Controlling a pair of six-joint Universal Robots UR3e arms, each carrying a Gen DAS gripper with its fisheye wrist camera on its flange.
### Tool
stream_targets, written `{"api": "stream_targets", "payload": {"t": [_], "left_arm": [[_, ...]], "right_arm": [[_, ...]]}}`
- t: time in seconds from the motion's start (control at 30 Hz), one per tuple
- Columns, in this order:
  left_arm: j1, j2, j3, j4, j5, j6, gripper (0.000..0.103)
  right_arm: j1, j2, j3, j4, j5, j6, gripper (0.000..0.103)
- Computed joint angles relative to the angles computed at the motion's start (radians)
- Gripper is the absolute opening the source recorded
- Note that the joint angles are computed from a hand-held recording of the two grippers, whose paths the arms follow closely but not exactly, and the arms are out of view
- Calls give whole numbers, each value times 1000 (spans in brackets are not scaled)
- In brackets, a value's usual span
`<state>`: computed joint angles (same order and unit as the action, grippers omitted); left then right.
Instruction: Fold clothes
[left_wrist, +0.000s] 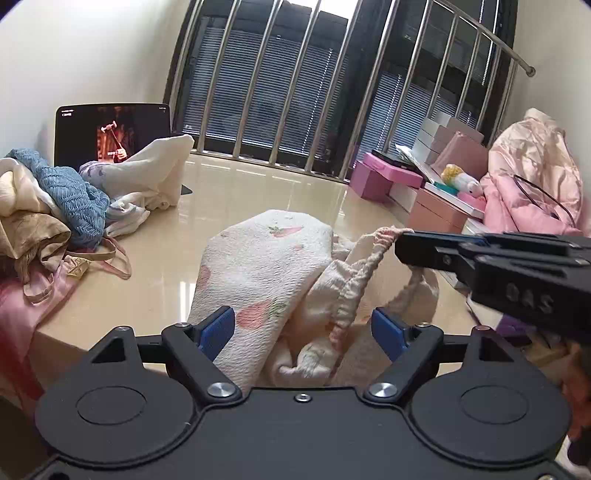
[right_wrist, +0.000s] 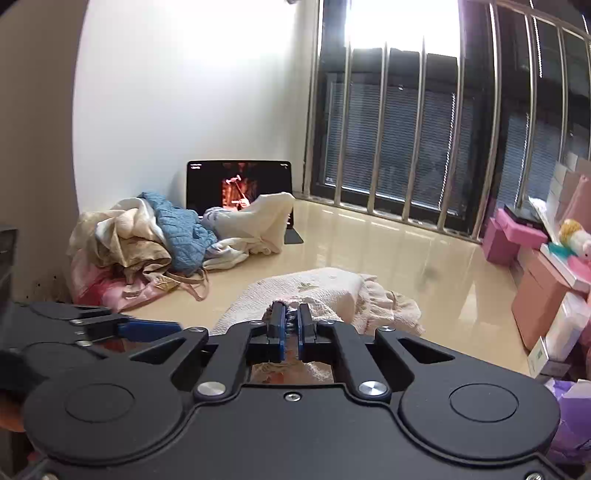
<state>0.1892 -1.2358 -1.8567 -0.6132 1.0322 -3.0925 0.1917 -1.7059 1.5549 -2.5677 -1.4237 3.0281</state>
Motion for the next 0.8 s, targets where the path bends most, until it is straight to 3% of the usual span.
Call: {"api": "stream_targets", "payload": {"t": [0.07, 0.13, 0.3, 0.37, 0.47, 0.57, 0.63, 0.7, 0.8], "left_arm": [[-13, -21, -13, 59, 25, -5, 80], [-60, -46, -5, 79, 114, -7, 78], [-152, -86, 7, 67, 337, 14, 65], [-169, -80, -12, 65, 417, 23, 64], [-148, -51, -57, 46, 489, 31, 64], [0, 24, -96, -48, 363, 66, 52], [54, 33, -86, -86, 294, 84, 31], [82, 28, -67, -97, 223, 109, 23], [99, 14, -38, -93, 127, 146, 18]], "right_arm": [[12, -13, 7, -1, 4, -6, 5], [35, -15, 12, -23, -23, -16, 6], [108, 27, 15, -150, -215, -47, 5], [133, 68, 4, -232, -324, -64, 0], [79, 79, -20, -267, -342, -39, 0], [5, 52, -28, -158, -208, -1, 0], [-47, 33, -28, -77, -95, 15, 4], [-71, 8, -2, -1, -9, -10, 8], [-46, -35, 84, 52, 28, -61, 33]]}}
